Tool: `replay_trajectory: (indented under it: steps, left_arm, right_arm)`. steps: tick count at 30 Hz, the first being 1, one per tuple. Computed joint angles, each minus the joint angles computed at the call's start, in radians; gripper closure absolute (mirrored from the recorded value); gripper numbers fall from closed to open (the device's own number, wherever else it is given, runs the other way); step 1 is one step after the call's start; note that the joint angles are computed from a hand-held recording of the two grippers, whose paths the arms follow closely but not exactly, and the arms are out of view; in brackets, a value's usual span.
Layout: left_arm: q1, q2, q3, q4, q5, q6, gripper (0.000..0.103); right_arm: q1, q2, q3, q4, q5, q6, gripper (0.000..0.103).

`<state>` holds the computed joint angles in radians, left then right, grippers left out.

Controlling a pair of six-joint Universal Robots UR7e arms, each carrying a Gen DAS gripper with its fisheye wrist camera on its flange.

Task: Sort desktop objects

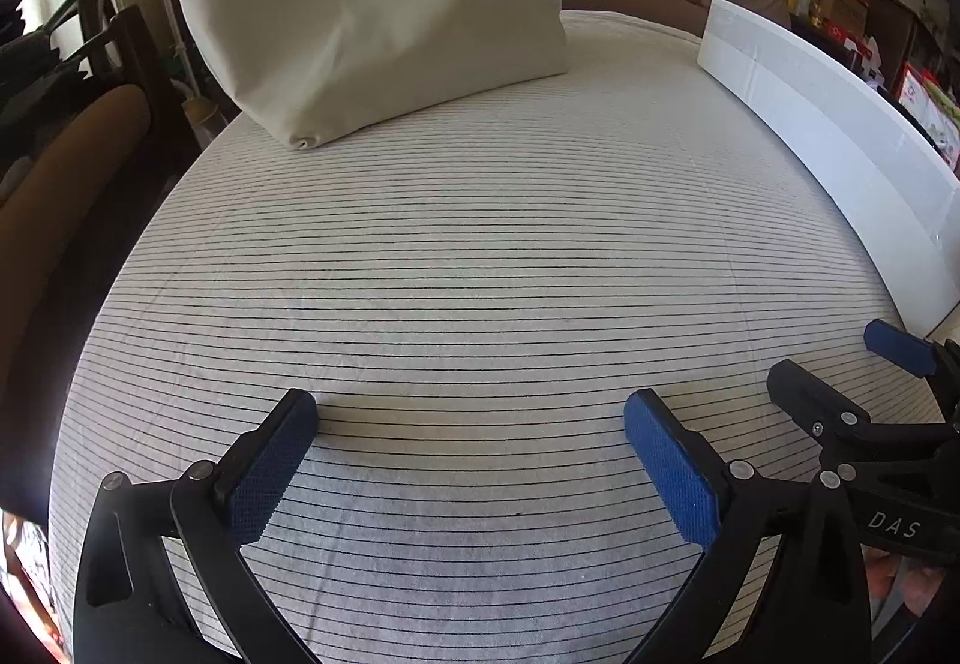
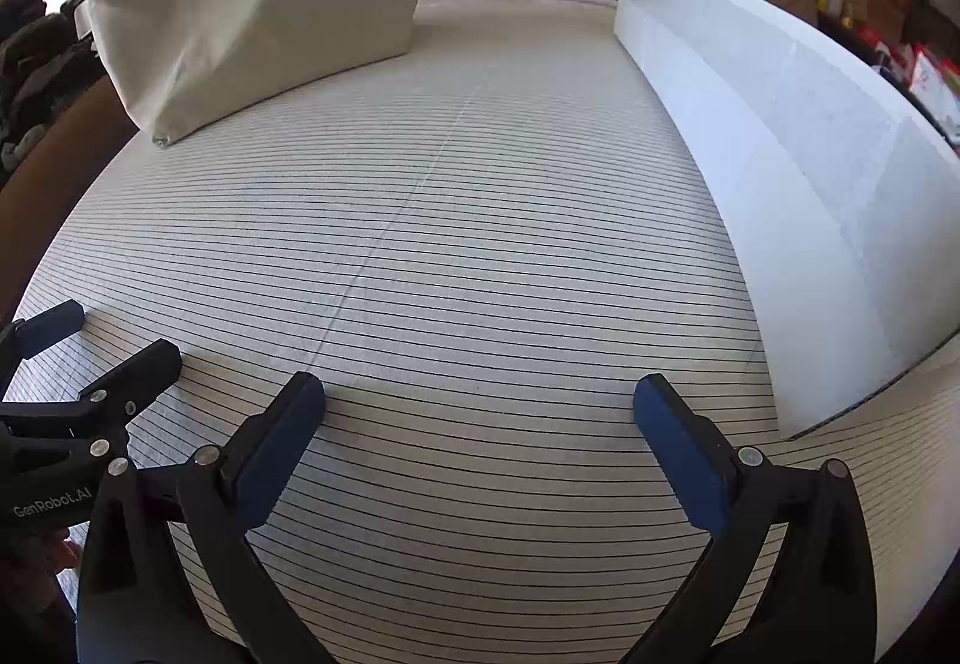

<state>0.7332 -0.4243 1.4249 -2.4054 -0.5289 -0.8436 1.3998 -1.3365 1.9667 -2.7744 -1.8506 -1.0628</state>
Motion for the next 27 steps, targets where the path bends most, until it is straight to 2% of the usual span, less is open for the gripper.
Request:
replay_trajectory:
  steps: [27]
  left_arm:
    - [-0.001, 0.0, 0.0, 0.009, 0.004, -0.014, 0.0]
  right_arm:
    - [0.003, 0.006, -0.005, 0.0, -0.002, 0.002, 0.0]
